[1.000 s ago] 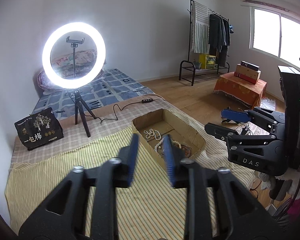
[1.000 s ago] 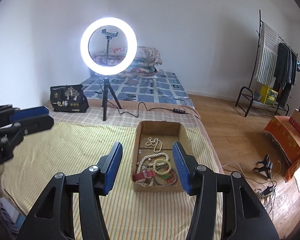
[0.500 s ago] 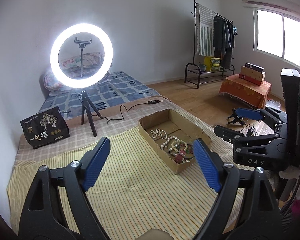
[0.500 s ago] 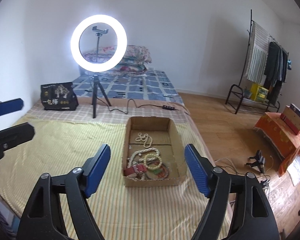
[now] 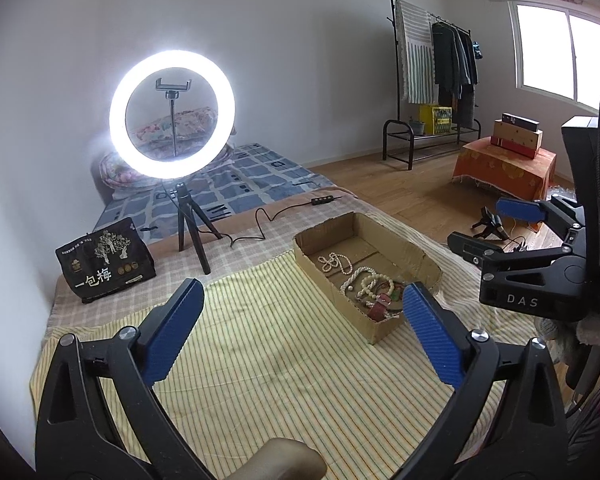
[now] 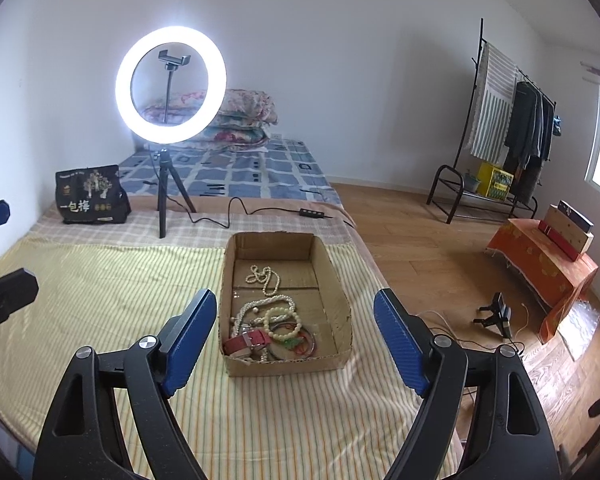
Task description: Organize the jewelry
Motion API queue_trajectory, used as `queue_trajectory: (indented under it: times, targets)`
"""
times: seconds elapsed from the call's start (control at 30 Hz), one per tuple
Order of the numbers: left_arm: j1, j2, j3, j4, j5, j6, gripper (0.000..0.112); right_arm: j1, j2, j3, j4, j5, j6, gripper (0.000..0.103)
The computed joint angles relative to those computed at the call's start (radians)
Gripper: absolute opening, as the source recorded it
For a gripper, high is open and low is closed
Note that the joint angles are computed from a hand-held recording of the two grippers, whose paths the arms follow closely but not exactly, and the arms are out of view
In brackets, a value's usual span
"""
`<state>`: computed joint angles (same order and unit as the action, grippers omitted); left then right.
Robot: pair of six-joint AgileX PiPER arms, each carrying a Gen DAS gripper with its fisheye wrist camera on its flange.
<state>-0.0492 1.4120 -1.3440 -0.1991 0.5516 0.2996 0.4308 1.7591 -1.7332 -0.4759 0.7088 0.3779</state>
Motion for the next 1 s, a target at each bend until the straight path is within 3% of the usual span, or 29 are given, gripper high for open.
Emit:
queue_trajectory:
  times: [1.0]
  targets:
    - [-0.013, 0.007, 0.006, 0.064, 0.006, -0.065, 0.102, 0.004, -0.006, 0.001, -0.010, -0.008, 0.012, 0.081]
